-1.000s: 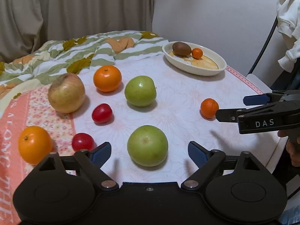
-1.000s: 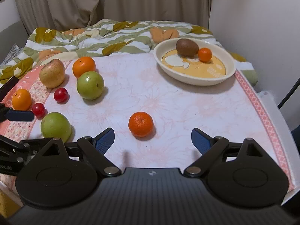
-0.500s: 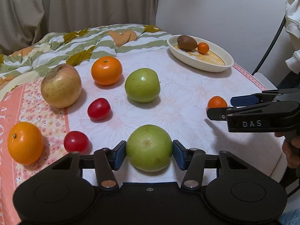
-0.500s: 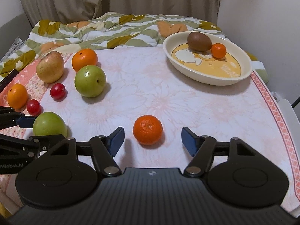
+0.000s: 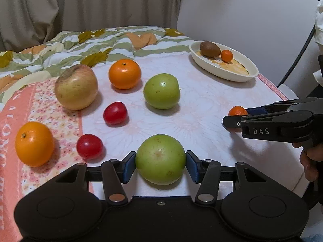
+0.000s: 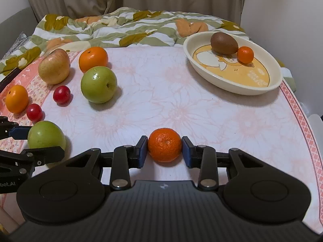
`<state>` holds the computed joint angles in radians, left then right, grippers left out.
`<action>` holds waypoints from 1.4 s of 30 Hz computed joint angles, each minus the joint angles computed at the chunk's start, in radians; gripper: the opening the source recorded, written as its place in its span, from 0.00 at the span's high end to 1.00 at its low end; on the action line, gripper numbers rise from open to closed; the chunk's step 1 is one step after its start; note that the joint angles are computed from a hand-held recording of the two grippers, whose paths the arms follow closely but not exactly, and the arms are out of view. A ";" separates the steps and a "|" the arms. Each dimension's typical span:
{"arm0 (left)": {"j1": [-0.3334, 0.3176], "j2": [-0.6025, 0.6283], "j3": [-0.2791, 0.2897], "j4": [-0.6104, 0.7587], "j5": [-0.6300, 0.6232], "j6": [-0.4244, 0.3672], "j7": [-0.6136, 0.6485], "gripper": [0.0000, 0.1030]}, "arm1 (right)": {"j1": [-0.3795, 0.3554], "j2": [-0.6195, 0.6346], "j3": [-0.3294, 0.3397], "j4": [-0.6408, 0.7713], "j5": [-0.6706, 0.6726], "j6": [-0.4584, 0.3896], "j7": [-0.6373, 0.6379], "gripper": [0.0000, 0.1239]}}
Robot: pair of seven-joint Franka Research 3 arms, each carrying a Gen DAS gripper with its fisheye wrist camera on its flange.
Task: Organize fruits
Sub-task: 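Carry the green apple and mandarin to the cream bowl with both tools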
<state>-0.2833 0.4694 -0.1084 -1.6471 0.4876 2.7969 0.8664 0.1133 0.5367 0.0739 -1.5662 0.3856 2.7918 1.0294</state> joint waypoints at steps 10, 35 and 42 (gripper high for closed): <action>-0.017 -0.071 0.028 -0.058 0.055 0.021 -0.097 0.45 | 0.000 -0.053 0.011 -0.036 0.022 -0.003 -0.012 0.59; -0.107 -0.056 0.025 0.153 0.165 -0.083 -0.231 0.45 | -0.087 -0.245 -0.021 -0.093 0.145 -0.063 -0.112 0.59; -0.189 0.102 0.048 0.448 0.206 -0.255 -0.318 0.45 | -0.169 -0.157 -0.013 0.077 0.240 -0.211 -0.273 0.59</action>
<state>-0.4725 0.5715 -0.0600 -1.1986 0.6935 2.5416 0.5485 -0.0561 0.3796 0.0606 -1.4888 0.6259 2.5804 0.7563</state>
